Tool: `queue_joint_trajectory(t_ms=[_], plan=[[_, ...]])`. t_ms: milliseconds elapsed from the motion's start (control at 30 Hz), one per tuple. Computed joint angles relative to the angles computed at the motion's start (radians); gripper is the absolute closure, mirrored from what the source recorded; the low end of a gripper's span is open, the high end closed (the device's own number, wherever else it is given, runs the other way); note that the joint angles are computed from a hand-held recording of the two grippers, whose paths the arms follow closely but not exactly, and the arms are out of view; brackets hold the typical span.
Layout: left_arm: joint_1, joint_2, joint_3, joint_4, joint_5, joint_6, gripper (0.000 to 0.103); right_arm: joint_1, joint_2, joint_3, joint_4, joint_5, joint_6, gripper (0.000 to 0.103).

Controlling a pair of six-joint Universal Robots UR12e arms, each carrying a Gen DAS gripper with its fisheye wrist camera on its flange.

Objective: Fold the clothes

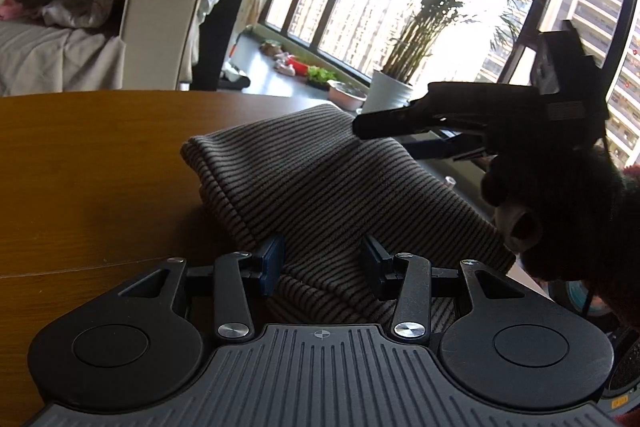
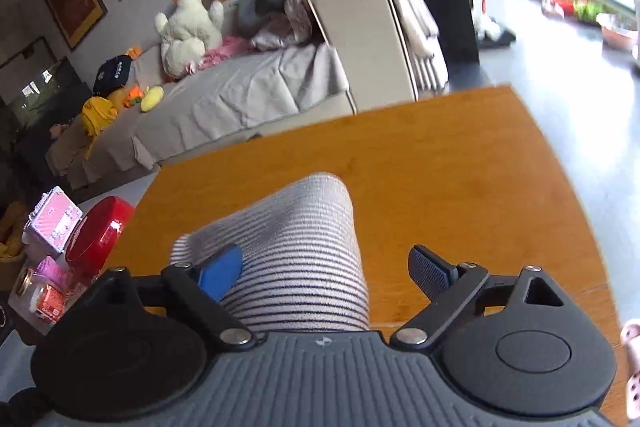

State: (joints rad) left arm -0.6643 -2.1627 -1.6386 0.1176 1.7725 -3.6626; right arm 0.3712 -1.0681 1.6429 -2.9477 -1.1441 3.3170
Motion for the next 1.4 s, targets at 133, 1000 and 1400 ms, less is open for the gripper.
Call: queue_joint_trajectory(t_ms=[133, 1000, 1400], plan=[[0.000, 0.002, -0.001, -0.002, -0.002, 0.000, 0.050, 0.000, -0.006, 0.024, -0.090, 0.084, -0.063, 0.044], [-0.028, -0.032, 0.063, -0.039, 0.064, 0.081, 0.037, 0.133, -0.078, 0.196, -0.218, -0.538, -0.205, 0.000], [-0.012, -0.004, 0.075, -0.002, 0.054, 0.063, 0.038, 0.139, -0.072, 0.205, -0.251, -0.565, -0.198, 0.000]])
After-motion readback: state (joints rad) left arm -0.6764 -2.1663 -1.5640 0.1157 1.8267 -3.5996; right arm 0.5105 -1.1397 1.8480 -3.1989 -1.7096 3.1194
